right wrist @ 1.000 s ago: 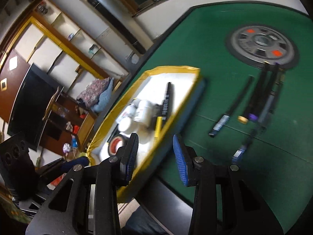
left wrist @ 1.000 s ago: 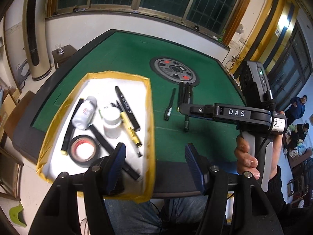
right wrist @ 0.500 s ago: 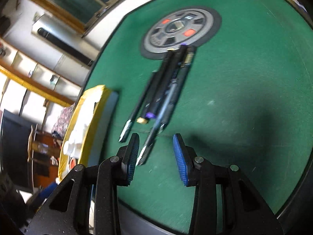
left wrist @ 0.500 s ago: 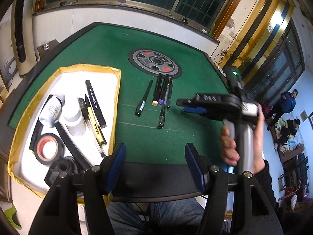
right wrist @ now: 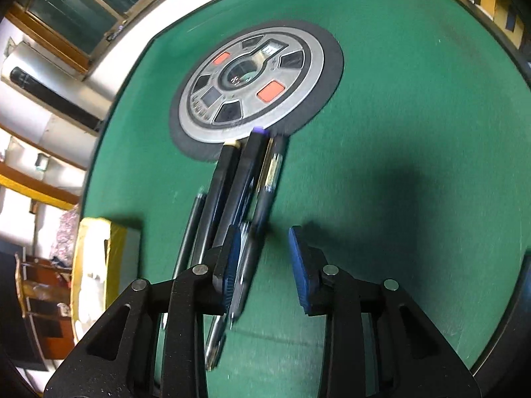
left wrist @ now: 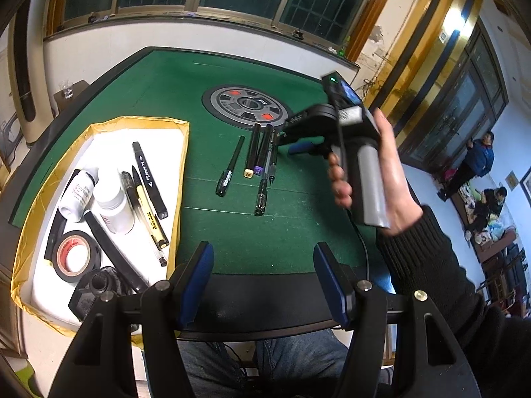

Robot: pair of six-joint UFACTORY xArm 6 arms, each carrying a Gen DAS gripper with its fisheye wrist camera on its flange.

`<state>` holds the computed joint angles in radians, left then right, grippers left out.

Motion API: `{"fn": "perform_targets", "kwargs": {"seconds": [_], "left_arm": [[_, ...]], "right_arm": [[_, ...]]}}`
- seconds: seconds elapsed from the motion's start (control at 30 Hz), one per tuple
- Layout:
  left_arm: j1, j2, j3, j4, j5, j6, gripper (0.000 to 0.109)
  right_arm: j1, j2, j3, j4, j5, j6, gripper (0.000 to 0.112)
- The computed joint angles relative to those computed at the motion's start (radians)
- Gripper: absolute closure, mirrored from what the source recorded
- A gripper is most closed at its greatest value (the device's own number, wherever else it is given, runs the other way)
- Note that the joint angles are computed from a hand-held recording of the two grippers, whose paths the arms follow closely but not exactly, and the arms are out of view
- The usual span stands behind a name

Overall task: Organize rigid objects
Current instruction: 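Move the right gripper to the pens and grasp the gold-labelled black pen, then grasp the clear ballpoint pen with the left gripper while the right holds its pen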

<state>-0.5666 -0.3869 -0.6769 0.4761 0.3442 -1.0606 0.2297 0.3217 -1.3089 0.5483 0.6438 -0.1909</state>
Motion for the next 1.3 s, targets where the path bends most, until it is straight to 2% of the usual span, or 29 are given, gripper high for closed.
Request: {"fn": "perform_targets", "kwargs": {"seconds": [0.07, 0.2, 0.3, 0.37, 0.47, 0.63, 0.73, 0.83, 0.97, 1.1, 1.27, 1.3], "left_arm": [[-0.005, 0.006, -0.007, 0.012, 0.007, -0.002, 0.046], [-0.013, 0.021, -0.019, 0.002, 0.016, 0.008, 0.046], [-0.021, 0.032, -0.033, 0.006, 0.033, 0.001, 0.046], [-0.025, 0.041, -0.043, 0.001, 0.043, 0.005, 0.046], [-0.032, 0.060, -0.066, -0.003, 0.065, 0.014, 0.046], [-0.038, 0.121, -0.134, -0.022, 0.109, 0.055, 0.046], [-0.028, 0.178, -0.186, -0.093, 0.110, 0.134, 0.046], [-0.017, 0.264, -0.267, -0.165, 0.115, 0.231, 0.046], [-0.001, 0.410, -0.418, -0.198, 0.160, 0.305, 0.046], [0.024, 0.578, -0.592, -0.233, 0.257, 0.337, 0.047], [0.043, 0.715, -0.735, -0.274, 0.342, 0.370, 0.056], [0.045, 0.731, -0.750, -0.273, 0.355, 0.366, 0.062]], "right_arm": [[0.008, 0.014, -0.019, -0.085, -0.017, 0.070, 0.085], [0.021, 0.049, -0.061, -0.162, -0.002, 0.140, 0.085], [0.037, 0.036, -0.033, -0.258, -0.045, 0.188, 0.092], [0.036, 0.030, -0.017, -0.248, -0.058, 0.175, 0.098], [0.021, -0.003, 0.032, -0.158, -0.065, 0.097, 0.101], [-0.002, -0.122, 0.194, 0.021, -0.084, -0.096, 0.103], [-0.023, -0.214, 0.306, 0.141, -0.063, -0.226, 0.103], [-0.040, -0.286, 0.391, 0.233, -0.030, -0.320, 0.103], [-0.078, -0.373, 0.494, 0.335, 0.014, -0.425, 0.103], [-0.097, -0.420, 0.549, 0.397, 0.039, -0.486, 0.103], [-0.126, -0.420, 0.563, 0.467, 0.075, -0.554, 0.104], [-0.123, -0.424, 0.568, 0.468, 0.068, -0.561, 0.104]]}}
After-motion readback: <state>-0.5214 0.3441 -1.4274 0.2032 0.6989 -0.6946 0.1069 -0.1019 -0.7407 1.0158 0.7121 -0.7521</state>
